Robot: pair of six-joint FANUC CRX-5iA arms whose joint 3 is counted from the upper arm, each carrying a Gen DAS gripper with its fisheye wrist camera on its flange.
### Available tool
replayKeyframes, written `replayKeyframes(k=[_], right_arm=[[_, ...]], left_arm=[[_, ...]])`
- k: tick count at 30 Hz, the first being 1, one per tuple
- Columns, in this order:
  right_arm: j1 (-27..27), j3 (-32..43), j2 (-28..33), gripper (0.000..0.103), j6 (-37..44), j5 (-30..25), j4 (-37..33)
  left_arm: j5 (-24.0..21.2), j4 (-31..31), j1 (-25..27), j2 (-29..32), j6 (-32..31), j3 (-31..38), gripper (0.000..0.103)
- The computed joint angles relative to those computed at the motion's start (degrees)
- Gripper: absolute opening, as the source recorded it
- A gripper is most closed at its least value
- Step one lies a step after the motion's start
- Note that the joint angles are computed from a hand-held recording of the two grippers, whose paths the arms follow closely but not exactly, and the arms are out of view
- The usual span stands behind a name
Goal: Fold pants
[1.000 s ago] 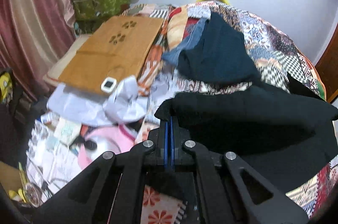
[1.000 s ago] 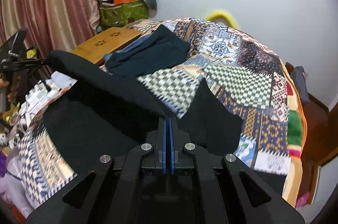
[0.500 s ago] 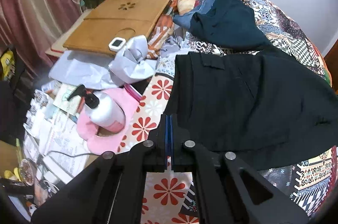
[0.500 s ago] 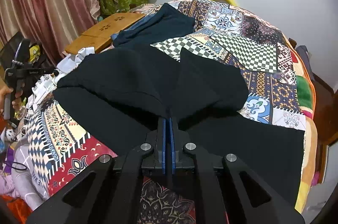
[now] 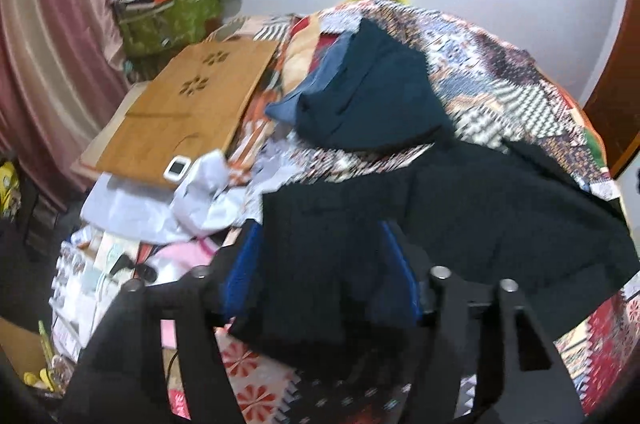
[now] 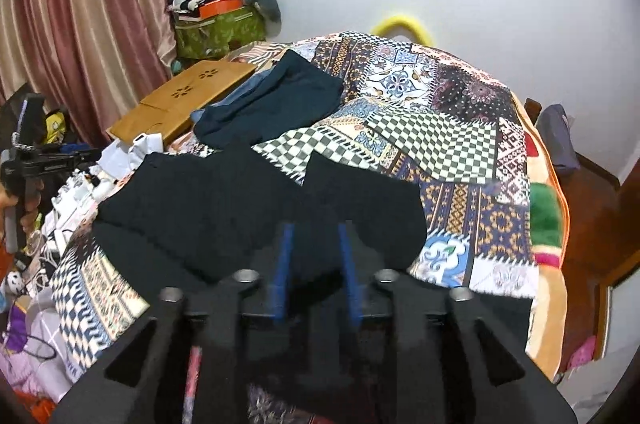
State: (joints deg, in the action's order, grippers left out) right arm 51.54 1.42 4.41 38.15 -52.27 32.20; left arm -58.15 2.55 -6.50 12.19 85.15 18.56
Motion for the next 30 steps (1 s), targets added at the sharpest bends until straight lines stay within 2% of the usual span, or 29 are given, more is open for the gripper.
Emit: replayKeyframes(k=[1, 4, 6, 9, 12, 17, 20, 24, 25, 27, 29, 30], right_arm=[[-0.6, 1.4, 1.1, 0.039, 1.0, 0.0, -0.7], [-2.3, 6.3, 4.5, 0.039, 5.2, -1.0, -4.7], [-3.8, 10.6, 7.3, 0.039, 8.7, -2.4, -8.5], [-5.8, 17.0, 11.7, 0.040, 13.1, -4.9, -13.2], [-8.3, 26.6, 17.9, 0.043, 18.7, -9.6, -20.3], [-10.8, 40.6, 28.0, 0.044, 23.5, -17.0, -26.6], [-12.3, 50.6, 34.9, 0.044, 26.0, -23.2, -30.1], [-13.6, 62.0, 43.1, 0.044, 27.2, -30.5, -31.2], [-13.9, 63.8, 44.5, 0.044, 27.0, -31.5, -31.7], [-14.4, 61.7, 44.0, 0.042, 25.8, -29.3, -32.4], [-14.4, 55.5, 40.9, 0.031, 24.0, -24.2, -31.6], [-14.3, 53.1, 39.6, 0.019, 23.7, -22.4, -31.2]], left_arm=[[-0.3, 0.0, -0.6, 1.0, 0.1, 1.4, 0.073], [-0.3, -0.4, -2.0, 3.2, 0.4, 4.3, 0.087], [-0.9, -0.6, -2.6, 5.1, 0.8, 6.6, 0.092], [-2.3, -0.1, -3.2, 8.2, 1.2, 9.9, 0.092], [-3.8, 0.2, -3.5, 11.5, 1.3, 13.2, 0.092], [-6.3, -0.3, -4.2, 16.2, 1.0, 18.2, 0.093], [-7.8, 0.3, -4.3, 18.6, 0.2, 20.2, 0.093], [-8.9, -0.1, -4.7, 20.3, -0.7, 21.5, 0.093], [-9.0, -0.5, -4.9, 20.4, -1.1, 21.4, 0.093], [-9.0, -1.0, -5.2, 20.6, -1.5, 21.5, 0.093], [-9.3, -1.1, -5.6, 20.8, -1.7, 21.7, 0.093], [-9.4, -0.9, -5.6, 20.8, -1.9, 21.8, 0.092]])
